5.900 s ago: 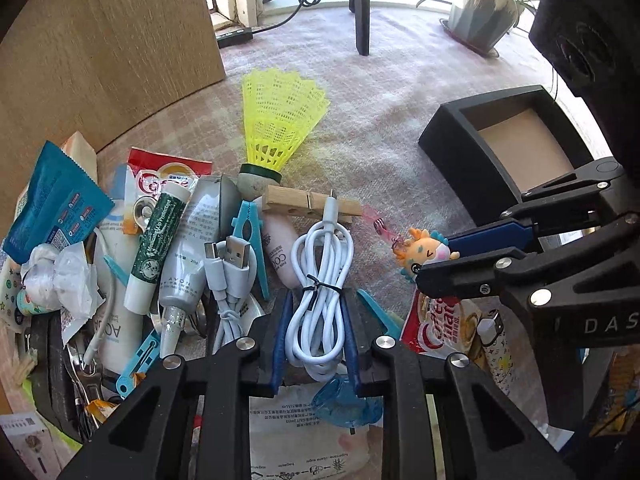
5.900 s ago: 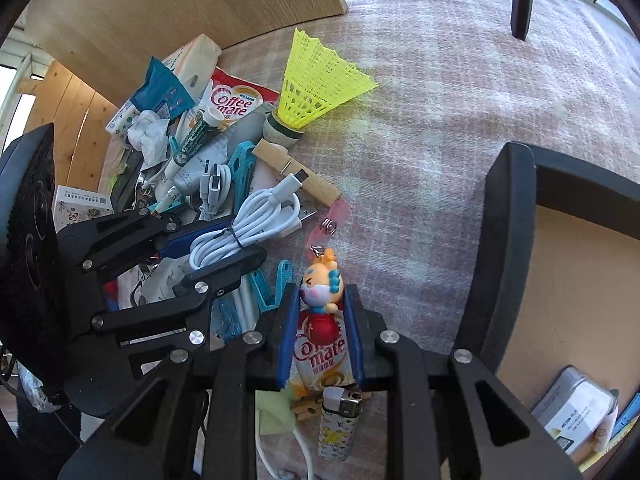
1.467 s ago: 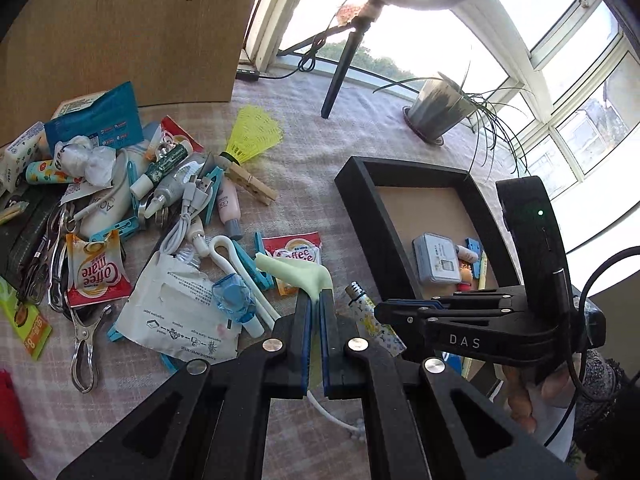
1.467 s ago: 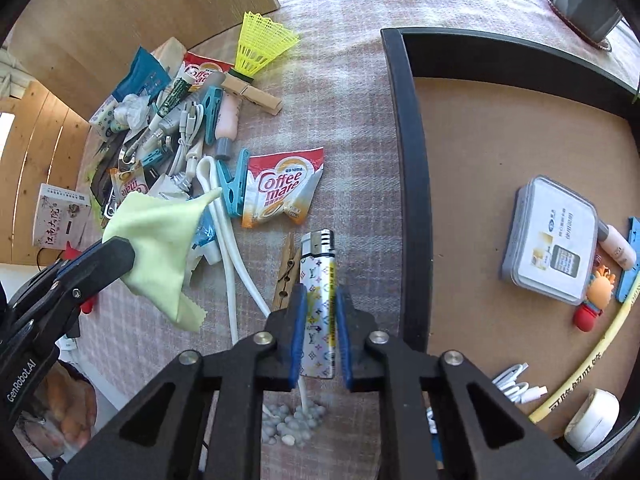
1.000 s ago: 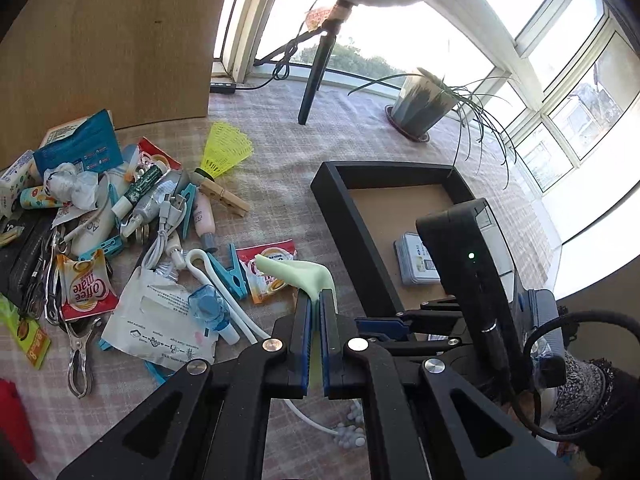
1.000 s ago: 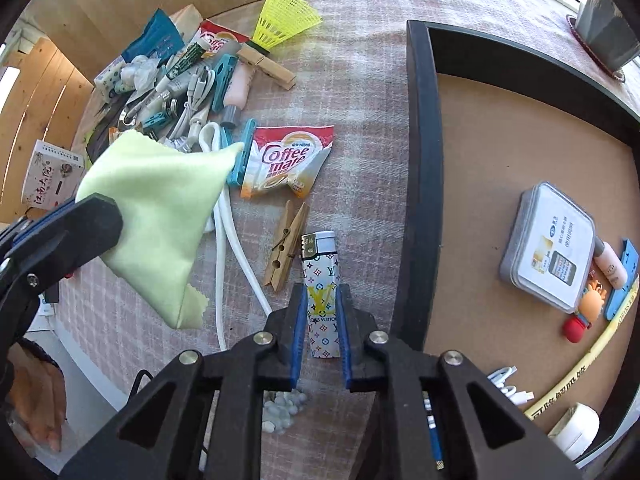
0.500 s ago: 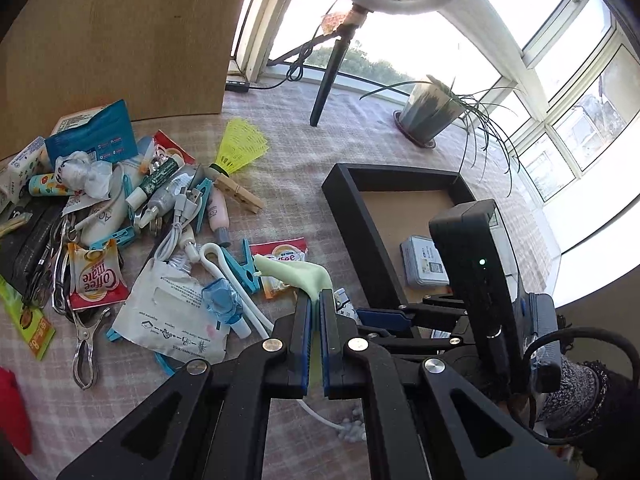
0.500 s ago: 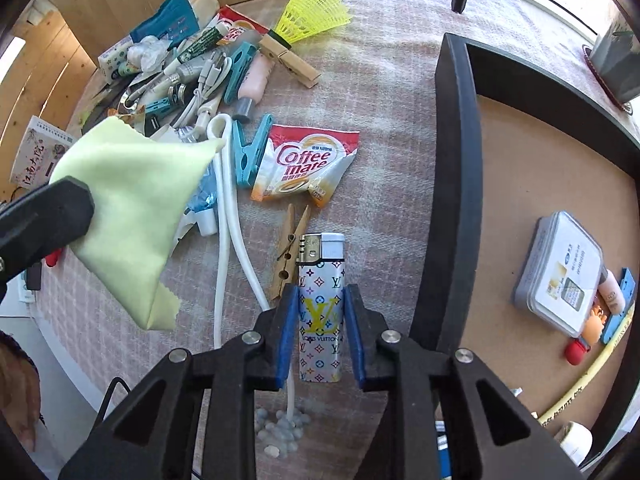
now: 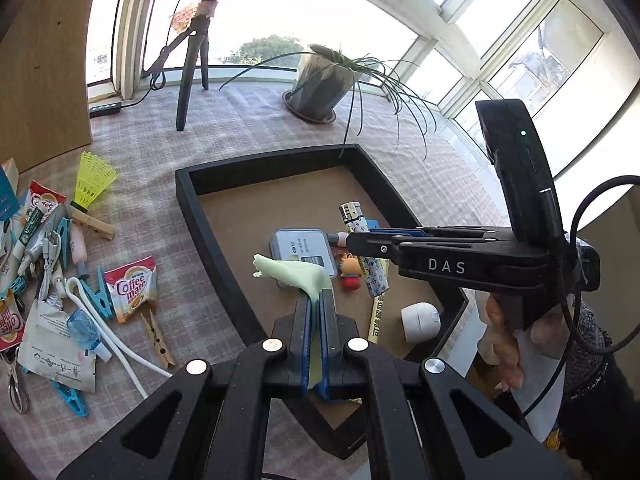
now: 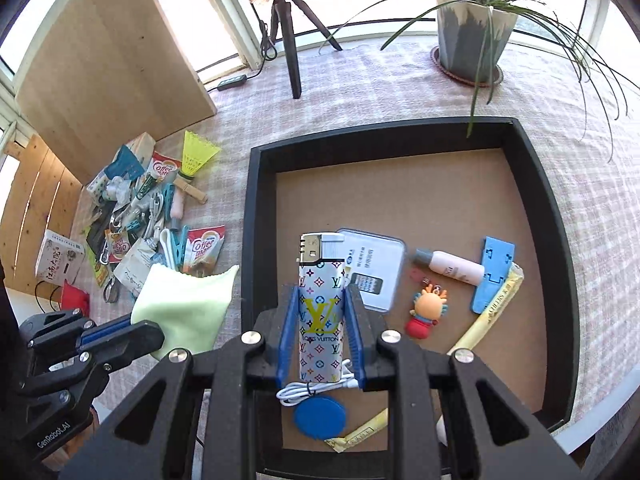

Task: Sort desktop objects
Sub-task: 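Carry the lighter and green cloth into the tray and open both grippers, then grasp the silver metal clamp with the left gripper while the right grasps the wooden clothespin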

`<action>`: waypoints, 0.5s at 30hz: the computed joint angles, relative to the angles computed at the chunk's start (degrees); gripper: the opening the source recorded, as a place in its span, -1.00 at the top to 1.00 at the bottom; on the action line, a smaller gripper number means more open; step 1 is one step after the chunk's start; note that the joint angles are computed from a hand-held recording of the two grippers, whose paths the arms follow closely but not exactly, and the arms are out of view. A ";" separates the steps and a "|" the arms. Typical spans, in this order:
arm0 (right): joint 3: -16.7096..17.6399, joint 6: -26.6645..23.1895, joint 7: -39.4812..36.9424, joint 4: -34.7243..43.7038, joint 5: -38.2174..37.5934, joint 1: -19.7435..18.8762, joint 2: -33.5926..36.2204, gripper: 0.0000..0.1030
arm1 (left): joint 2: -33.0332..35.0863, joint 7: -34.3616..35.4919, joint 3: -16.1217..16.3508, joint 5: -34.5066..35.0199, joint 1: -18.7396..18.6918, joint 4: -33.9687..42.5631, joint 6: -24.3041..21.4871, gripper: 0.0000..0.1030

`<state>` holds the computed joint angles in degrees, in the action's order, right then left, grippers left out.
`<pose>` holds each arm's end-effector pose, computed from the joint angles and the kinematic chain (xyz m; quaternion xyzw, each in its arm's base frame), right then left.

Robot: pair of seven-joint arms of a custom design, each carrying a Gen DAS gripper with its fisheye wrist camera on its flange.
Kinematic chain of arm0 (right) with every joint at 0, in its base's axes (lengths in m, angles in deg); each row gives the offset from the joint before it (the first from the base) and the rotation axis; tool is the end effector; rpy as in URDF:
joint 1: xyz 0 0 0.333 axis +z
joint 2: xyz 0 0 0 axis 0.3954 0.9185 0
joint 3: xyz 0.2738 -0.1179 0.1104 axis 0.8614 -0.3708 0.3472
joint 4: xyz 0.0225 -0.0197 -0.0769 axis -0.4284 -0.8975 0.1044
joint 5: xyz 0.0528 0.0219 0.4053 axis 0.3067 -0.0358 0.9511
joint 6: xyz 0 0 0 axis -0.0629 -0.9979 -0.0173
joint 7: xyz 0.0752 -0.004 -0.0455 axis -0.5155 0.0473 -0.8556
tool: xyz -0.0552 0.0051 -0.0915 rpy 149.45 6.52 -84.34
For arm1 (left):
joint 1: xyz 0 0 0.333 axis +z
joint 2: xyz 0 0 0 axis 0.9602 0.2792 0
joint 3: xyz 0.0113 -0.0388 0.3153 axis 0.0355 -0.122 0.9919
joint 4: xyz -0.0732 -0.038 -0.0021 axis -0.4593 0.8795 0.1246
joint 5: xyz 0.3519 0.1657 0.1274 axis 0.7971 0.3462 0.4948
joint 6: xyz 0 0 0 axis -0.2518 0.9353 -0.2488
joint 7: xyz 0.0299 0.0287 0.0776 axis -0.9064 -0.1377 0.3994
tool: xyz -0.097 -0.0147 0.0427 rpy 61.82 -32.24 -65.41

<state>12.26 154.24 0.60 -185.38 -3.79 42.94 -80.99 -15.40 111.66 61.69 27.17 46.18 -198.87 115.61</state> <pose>0.4709 0.2257 0.4498 -0.8158 0.5412 -0.0104 0.2034 0.3780 -0.3814 0.4440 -0.6677 0.6561 -0.3510 0.0201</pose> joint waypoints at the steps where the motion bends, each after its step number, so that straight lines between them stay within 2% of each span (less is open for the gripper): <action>1: -0.41 0.16 0.50 -0.31 -0.63 -0.68 -0.48 0.55 | 1.33 1.17 0.07 -0.55 -0.65 1.53 -0.29 0.94; 7: -1.63 1.01 3.43 -1.89 -3.51 -3.83 -1.92 0.55 | 6.76 5.88 -1.75 -1.45 -1.21 8.90 -3.23 0.93; 9: -1.64 1.36 4.82 -2.44 -4.56 -4.72 -2.36 0.55 | 7.85 10.35 -2.31 -5.06 -1.39 10.48 -4.21 0.92; 10: -1.64 1.51 5.62 -2.59 -4.80 -5.04 -2.41 0.55 | 8.12 9.96 -2.53 -4.19 -1.24 11.04 -4.99 0.80; 12: -2.09 0.74 5.91 -2.43 -3.73 -5.09 -2.29 0.53 | 8.03 7.57 -2.77 -1.23 -0.94 11.15 -5.60 0.69; 15: -2.20 0.87 4.79 -2.82 -1.88 -4.60 -2.49 0.52 | 7.16 5.38 -2.75 0.71 -0.51 10.21 -6.42 0.69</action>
